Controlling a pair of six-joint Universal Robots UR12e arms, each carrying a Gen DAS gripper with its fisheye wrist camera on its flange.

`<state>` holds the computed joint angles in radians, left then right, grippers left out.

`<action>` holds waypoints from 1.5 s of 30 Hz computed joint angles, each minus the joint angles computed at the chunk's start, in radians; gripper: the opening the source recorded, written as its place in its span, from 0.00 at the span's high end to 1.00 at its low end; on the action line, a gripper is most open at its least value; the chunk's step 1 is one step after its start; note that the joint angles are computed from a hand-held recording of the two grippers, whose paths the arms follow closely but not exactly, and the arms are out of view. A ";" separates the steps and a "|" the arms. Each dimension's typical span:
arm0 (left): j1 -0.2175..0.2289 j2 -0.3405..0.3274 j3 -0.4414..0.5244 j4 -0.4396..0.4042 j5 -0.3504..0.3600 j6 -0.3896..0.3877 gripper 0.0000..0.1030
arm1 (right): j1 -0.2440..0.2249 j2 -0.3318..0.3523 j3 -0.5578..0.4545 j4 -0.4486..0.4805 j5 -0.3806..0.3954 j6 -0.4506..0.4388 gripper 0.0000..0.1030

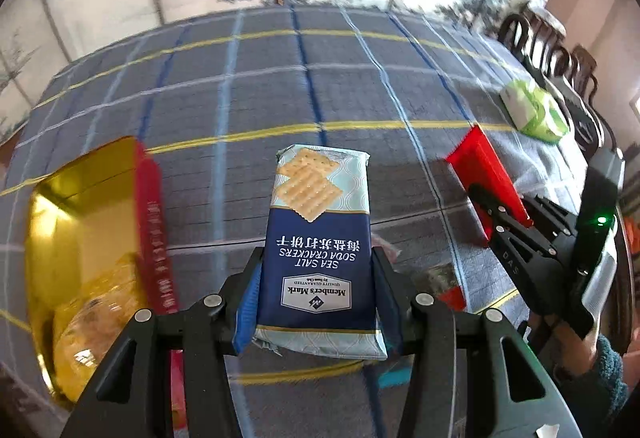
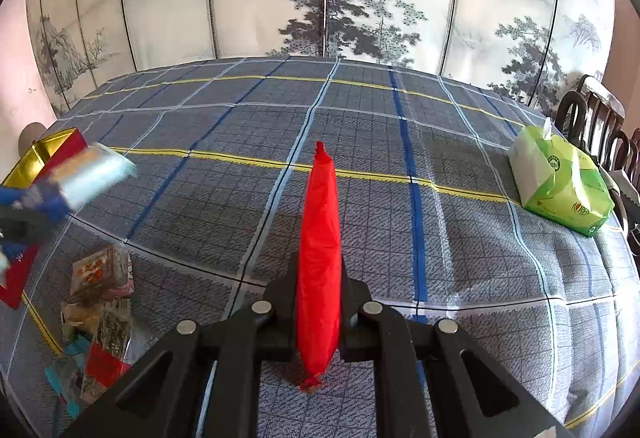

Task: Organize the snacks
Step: 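Carry the cracker pack into the tin and open the left gripper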

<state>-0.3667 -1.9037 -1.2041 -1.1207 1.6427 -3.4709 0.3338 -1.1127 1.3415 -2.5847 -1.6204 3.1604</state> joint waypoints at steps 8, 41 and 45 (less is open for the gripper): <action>0.029 0.104 -0.101 0.033 0.100 -0.049 0.55 | 0.003 0.001 -0.003 0.008 -0.009 -0.002 0.88; 0.146 0.281 -0.361 0.005 0.121 -0.185 0.55 | 0.018 0.004 -0.010 0.013 -0.057 -0.025 0.88; 0.149 0.281 -0.364 0.002 0.124 -0.180 0.52 | 0.019 0.004 -0.009 0.013 -0.060 -0.028 0.88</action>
